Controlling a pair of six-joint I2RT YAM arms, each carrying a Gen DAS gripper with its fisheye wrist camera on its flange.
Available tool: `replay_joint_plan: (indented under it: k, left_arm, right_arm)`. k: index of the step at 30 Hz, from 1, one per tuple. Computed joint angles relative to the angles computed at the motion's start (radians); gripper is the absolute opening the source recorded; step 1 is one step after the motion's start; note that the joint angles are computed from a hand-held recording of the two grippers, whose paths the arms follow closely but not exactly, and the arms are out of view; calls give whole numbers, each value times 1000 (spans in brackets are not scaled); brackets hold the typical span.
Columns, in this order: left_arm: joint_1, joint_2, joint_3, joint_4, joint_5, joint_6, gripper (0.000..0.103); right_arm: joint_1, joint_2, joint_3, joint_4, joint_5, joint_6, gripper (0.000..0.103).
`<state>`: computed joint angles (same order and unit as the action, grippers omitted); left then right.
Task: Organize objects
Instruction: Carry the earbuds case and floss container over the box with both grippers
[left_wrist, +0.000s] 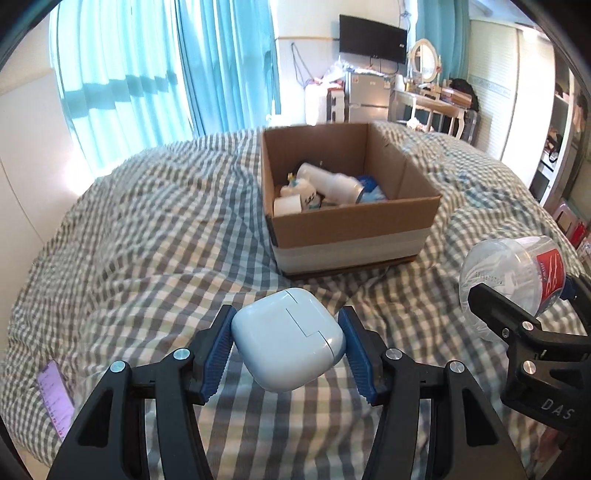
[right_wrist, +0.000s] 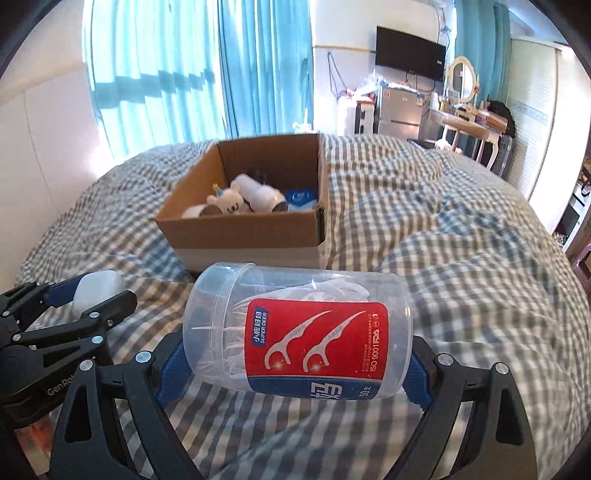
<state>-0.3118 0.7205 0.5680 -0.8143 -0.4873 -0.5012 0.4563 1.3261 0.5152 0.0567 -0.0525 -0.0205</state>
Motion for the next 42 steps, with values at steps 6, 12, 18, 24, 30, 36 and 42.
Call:
replay_joint_plan:
  k: [6, 12, 18, 24, 30, 36, 42]
  left_arm:
    - [-149, -46, 88, -135, -136, -106, 58]
    - [-146, -81, 163, -176, -130, -94, 58]
    - [18, -58, 228, -77, 18, 65, 58]
    - [177, 49, 288, 42, 106, 226, 58]
    - [334, 231, 343, 179, 237, 324, 58]
    - [450, 455, 413, 303, 385, 369, 58]
    - [505, 661, 483, 411, 476, 402, 58]
  right_arm:
    - [-25, -220, -24, -125, -41, -20, 91]
    - [-47, -349, 2, -228, -81, -35, 91]
    - [-43, -352, 93, -291, -101, -55, 91]
    - [-28, -217, 236, -281, -106, -42, 91]
    - [-17, -2, 426, -252, -122, -39, 91]
    - [-12, 260, 671, -255, -137, -36, 91]
    - [-6, 545, 954, -288, -141, -38, 91]
